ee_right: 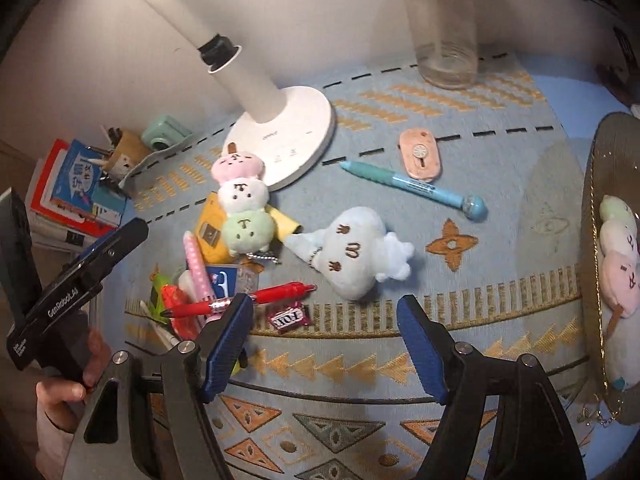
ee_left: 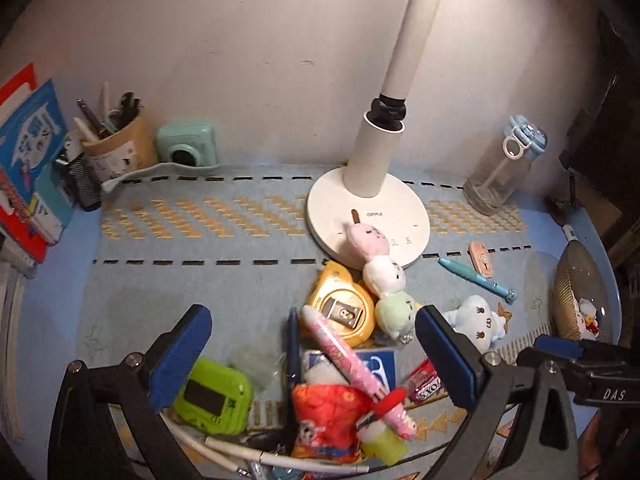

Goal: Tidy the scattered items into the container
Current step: 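Grasp the pink plush stack with the left tool while the right tool grasps the white plush ghost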

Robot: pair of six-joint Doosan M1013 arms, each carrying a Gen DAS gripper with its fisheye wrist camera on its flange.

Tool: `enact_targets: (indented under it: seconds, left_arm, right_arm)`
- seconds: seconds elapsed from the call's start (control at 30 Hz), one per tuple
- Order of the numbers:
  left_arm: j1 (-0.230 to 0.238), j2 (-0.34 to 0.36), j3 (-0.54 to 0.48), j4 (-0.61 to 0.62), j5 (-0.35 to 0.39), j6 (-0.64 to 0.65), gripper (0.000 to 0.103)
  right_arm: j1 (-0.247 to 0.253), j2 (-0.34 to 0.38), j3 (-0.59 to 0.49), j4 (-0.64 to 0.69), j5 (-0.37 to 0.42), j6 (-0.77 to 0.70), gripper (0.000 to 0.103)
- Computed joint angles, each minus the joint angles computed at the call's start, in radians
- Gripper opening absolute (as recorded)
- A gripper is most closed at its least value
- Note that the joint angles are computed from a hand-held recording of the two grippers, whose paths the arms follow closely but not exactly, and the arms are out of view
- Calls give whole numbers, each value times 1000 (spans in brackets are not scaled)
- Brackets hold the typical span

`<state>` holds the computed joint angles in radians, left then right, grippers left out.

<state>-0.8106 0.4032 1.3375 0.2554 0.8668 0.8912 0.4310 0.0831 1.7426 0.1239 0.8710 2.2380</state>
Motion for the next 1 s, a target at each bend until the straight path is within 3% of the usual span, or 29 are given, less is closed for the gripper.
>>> enact_targets:
  seconds: [0.2,0.43,0.5,0.57,0.77,0.83,0.93,1.0]
  left_arm:
    - [12,117,-117,-84,50,104,102]
    - [21,185,-184,-161,94,200,93]
    - [22,202,-206,-183,121,231,83]
    - [22,215,-220,-187,141,246,80]
    - [25,209,-213,-222,107,297,53]
    - [27,202,-202,-229,85,288,49]
    - [40,187,-180,-277,44,293,40]
    - [49,174,-164,-314,24,300,34]
  right_arm:
    - [-17,16,-2,1,26,10,74]
    - [-28,61,-30,1,47,-55,74]
    - [-30,76,-38,7,57,-81,74]
    - [-31,89,-46,15,65,-108,74]
    - [-19,132,-74,-58,104,-121,77]
    - [-21,141,-71,-53,92,-139,76]
    - [-16,135,-59,-48,59,-161,60]
    - [-19,120,-43,-17,28,-171,59]
